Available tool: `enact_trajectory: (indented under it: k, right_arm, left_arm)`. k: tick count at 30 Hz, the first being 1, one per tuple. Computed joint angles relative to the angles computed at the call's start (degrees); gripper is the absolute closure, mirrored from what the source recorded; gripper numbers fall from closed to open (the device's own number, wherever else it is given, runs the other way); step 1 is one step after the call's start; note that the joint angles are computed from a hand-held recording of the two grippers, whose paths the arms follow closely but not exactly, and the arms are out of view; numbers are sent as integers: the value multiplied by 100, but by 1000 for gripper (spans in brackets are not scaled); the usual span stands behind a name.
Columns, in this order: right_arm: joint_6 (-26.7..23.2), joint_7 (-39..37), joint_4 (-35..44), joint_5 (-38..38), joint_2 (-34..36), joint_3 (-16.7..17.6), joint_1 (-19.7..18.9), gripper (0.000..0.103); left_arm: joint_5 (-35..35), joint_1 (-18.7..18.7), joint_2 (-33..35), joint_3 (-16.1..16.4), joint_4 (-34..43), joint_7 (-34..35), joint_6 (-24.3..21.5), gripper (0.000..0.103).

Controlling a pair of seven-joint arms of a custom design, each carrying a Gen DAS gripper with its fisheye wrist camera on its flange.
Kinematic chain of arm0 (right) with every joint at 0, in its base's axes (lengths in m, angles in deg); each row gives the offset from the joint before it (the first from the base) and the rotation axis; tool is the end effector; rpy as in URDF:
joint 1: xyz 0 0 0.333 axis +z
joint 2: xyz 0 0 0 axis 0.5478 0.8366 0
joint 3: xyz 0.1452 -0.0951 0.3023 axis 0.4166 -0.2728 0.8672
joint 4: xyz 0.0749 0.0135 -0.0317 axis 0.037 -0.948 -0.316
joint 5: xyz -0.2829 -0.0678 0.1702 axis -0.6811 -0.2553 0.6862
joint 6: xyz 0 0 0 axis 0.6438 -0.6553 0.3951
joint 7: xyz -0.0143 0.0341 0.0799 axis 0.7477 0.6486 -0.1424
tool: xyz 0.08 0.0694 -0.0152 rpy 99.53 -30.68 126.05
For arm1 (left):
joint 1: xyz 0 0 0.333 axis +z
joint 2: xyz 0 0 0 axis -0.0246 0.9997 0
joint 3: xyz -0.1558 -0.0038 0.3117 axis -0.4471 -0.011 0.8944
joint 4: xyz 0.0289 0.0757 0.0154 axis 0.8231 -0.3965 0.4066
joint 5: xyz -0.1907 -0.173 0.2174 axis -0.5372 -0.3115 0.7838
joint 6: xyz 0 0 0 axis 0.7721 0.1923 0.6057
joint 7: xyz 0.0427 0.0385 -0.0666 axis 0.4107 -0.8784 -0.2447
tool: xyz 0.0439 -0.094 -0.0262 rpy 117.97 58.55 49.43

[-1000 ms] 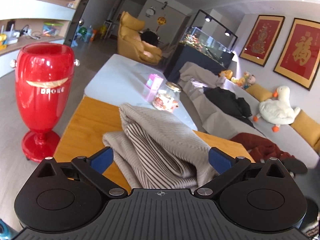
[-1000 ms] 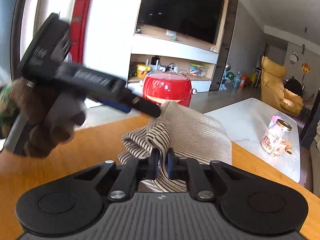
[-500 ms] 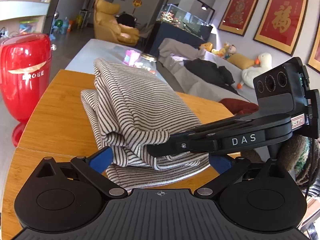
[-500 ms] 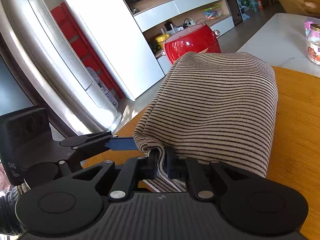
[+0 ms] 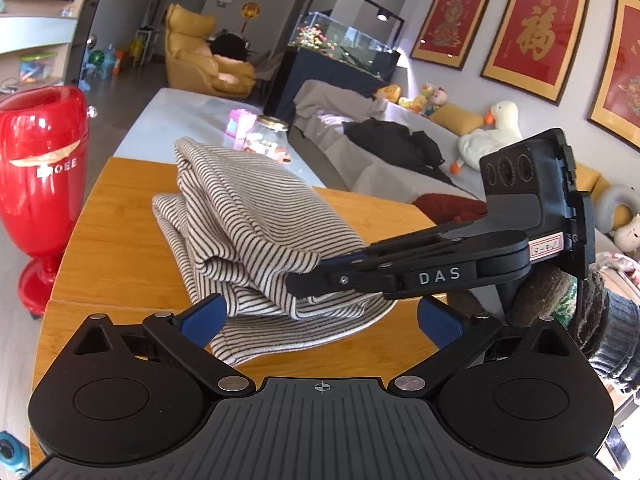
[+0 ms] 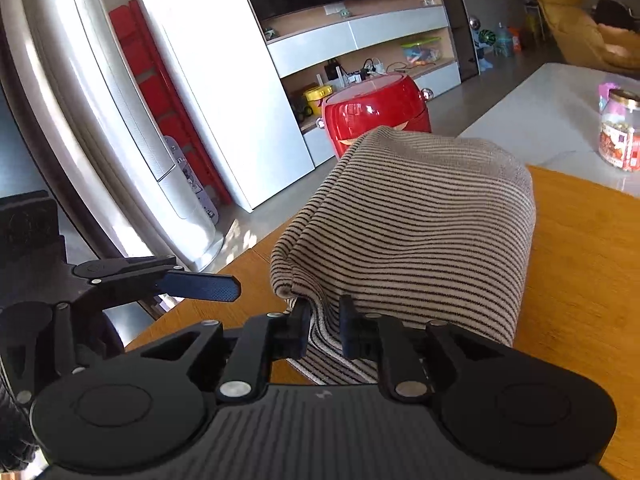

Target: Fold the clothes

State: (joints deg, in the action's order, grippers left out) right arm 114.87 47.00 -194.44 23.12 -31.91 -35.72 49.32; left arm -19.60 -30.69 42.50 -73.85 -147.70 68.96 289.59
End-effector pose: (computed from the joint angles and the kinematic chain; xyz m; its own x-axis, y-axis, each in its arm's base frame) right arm 0.4801 0.1383 0.4926 0.5952 -0.7456 -0.2996 -0.6142 -0.1818 -0.7679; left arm 0.4273 -0.3671 0.4573 -0.5553 -0.7556 0.3475 -0.5715 0.0431 -0.8195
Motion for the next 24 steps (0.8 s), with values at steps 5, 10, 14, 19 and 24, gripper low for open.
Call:
enact_trajectory:
  k: [5, 10, 14, 19, 24]
  right_arm:
    - [-230, -391, -172, 626, -541, -300, -251, 27]
    - [-392, 730, 80, 590, -117, -470, -539, 21]
    - [-655, 1058, 404, 997, 481, -420, -701, 20]
    - [-699, 1307, 1047, 1047, 1205, -293, -843, 18]
    - [-836, 1841, 1833, 432, 1917, -90, -1008, 19]
  left_arm:
    - [82, 249, 16, -122, 35, -338, 403, 0]
    - [-748, -184, 166, 236, 587, -37, 94, 0]
    - [-804, -304, 639, 469, 1561, -35, -1117, 0]
    - [-68, 1108, 1112, -1010, 1827, -375, -1879, 1]
    - [405, 1235, 1042, -1062, 1420, -351, -1370, 5]
